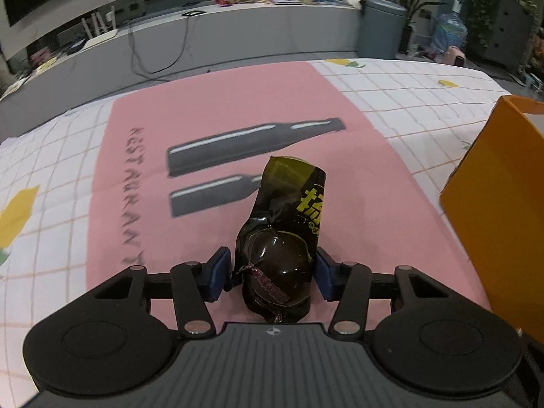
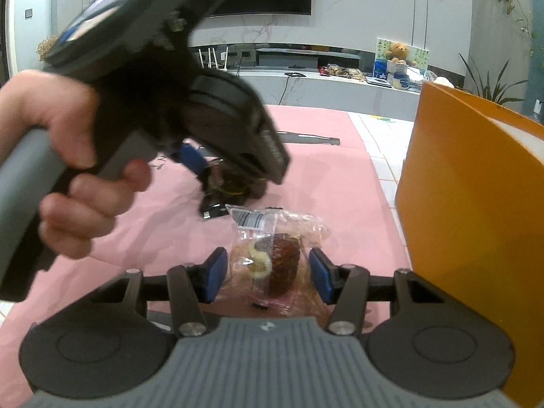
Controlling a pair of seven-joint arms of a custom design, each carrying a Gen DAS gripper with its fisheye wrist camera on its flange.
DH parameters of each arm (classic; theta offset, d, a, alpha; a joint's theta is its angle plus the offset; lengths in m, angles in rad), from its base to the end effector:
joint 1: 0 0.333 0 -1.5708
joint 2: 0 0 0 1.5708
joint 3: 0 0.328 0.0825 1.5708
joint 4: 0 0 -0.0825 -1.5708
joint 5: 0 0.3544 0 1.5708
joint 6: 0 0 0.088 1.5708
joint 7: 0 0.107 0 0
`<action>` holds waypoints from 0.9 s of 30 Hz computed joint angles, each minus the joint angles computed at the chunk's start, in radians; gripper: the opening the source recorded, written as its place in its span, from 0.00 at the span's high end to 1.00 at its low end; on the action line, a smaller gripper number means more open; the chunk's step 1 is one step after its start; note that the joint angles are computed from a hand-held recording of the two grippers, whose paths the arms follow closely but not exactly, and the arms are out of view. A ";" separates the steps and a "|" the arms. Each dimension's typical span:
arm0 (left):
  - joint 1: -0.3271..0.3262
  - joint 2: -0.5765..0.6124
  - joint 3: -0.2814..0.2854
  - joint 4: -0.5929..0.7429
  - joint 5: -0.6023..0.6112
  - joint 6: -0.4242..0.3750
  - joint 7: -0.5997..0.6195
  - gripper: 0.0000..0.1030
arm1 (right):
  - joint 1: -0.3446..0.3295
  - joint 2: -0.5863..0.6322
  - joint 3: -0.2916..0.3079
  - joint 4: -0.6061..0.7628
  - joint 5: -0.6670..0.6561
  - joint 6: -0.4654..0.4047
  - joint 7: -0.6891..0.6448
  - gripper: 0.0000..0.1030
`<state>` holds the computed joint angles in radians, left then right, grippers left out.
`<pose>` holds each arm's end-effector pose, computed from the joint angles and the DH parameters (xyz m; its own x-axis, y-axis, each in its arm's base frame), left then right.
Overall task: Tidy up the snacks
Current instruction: 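Grasp the dark chocolate-wrapped snack with the left tool while the right tool holds the bread, then carry the bread pack over the box with the right tool and release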
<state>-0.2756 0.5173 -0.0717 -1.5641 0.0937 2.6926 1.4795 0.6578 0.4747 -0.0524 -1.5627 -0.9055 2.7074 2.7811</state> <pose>0.6764 -0.2370 0.4396 -0.3041 -0.9526 0.0062 -0.7800 0.2452 -0.5758 0.5610 0.4302 0.4599 0.1299 -0.9913 -0.0221 -0.6286 -0.0651 -0.7750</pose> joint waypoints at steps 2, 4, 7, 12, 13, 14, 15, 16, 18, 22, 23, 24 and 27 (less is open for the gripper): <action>-0.006 -0.016 0.017 -0.009 0.006 -0.031 -0.031 0.43 | 0.001 0.002 0.000 0.003 0.001 -0.001 -0.001 0.48; 0.000 -0.041 0.022 -0.034 0.010 -0.055 -0.056 0.43 | 0.002 0.004 0.000 0.007 0.002 -0.004 -0.002 0.49; 0.009 -0.089 0.027 -0.110 0.025 -0.027 -0.096 0.43 | 0.005 0.007 -0.002 0.012 0.002 -0.008 -0.002 0.49; 0.037 -0.165 0.008 -0.243 0.016 0.056 -0.123 0.43 | 0.006 0.007 -0.003 0.009 -0.002 -0.004 -0.003 0.50; 0.044 -0.179 0.001 -0.268 0.008 0.069 -0.123 0.43 | 0.006 0.005 -0.004 0.006 -0.005 -0.001 -0.002 0.50; 0.050 -0.196 -0.005 -0.293 0.000 0.079 -0.118 0.43 | 0.008 0.002 -0.005 0.000 -0.011 0.002 0.000 0.50; 0.056 -0.210 -0.011 -0.311 -0.008 0.083 -0.111 0.43 | 0.011 -0.003 -0.008 -0.008 -0.020 0.006 0.006 0.50; 0.061 -0.223 -0.019 -0.329 -0.016 0.084 -0.101 0.43 | 0.012 -0.008 -0.010 -0.017 -0.029 0.013 0.016 0.50; 0.065 -0.248 -0.026 -0.360 -0.026 0.085 -0.101 0.42 | 0.010 -0.016 -0.011 -0.030 -0.042 0.022 0.027 0.51; 0.098 -0.288 -0.066 -0.429 -0.121 0.137 -0.071 0.43 | 0.008 -0.016 -0.003 -0.025 -0.047 0.001 0.024 0.56; 0.105 -0.292 -0.075 -0.435 -0.149 0.142 -0.058 0.43 | 0.003 -0.013 0.005 -0.017 -0.032 -0.014 0.008 0.57; 0.115 -0.295 -0.087 -0.437 -0.183 0.142 -0.038 0.43 | 0.003 -0.013 0.011 -0.011 -0.020 -0.032 -0.007 0.58; 0.145 -0.304 -0.128 -0.429 -0.309 0.129 0.043 0.43 | -0.009 -0.008 0.032 0.010 0.033 -0.061 -0.056 0.61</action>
